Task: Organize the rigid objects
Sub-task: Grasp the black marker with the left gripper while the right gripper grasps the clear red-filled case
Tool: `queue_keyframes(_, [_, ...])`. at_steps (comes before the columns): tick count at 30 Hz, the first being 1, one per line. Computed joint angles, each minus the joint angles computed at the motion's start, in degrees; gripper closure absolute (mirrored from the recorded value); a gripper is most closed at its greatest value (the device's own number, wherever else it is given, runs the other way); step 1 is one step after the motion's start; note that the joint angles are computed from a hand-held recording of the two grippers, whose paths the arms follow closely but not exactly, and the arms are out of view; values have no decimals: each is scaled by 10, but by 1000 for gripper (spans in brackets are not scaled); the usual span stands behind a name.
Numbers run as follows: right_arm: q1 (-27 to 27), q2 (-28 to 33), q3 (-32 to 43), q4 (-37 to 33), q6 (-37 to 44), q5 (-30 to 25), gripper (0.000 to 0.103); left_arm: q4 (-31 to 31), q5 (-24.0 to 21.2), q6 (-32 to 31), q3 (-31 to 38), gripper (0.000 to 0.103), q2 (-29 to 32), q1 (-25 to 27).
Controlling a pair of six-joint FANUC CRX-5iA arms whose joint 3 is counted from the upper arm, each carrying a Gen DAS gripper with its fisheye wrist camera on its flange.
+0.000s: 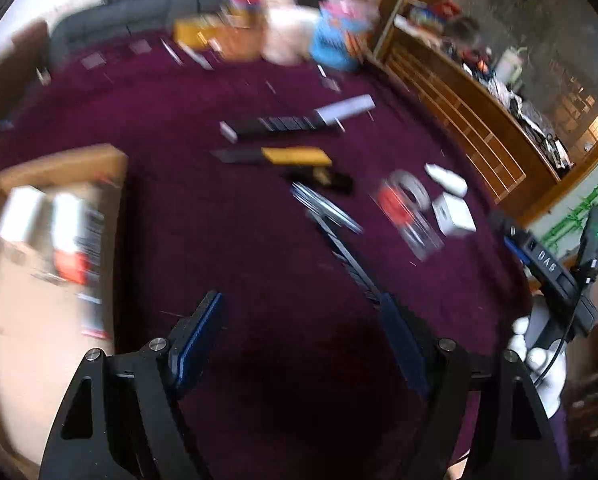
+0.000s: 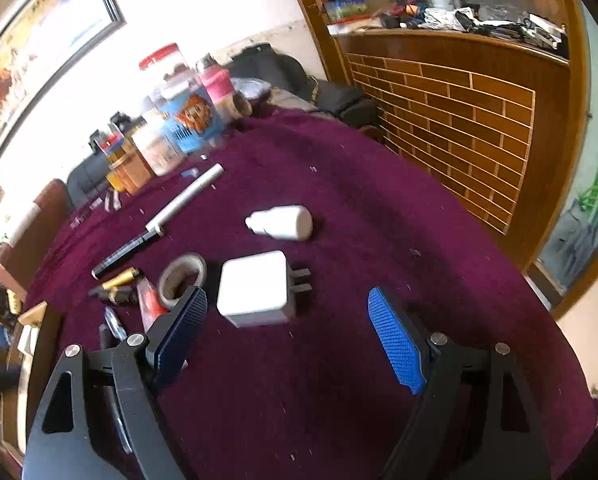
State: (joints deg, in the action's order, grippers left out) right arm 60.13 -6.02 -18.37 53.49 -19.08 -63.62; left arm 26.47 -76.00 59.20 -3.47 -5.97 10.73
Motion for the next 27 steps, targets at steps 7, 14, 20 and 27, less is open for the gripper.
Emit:
queue_keyframes(7, [-9, 9, 15, -41, 52, 30, 20, -104, 72, 118, 26, 29, 26, -104])
queue_keyframes(14, [-7, 2, 4, -32, 46, 43, 20, -154, 148, 77, -3, 74, 16, -132])
queue_keyframes(20, [-12, 4, 12, -52, 57, 46, 20, -139, 117, 55, -17, 92, -4, -70])
queue_keyframes(27, [-12, 14, 27, -71, 72, 30, 20, -159, 157, 46, -33, 73, -12, -90])
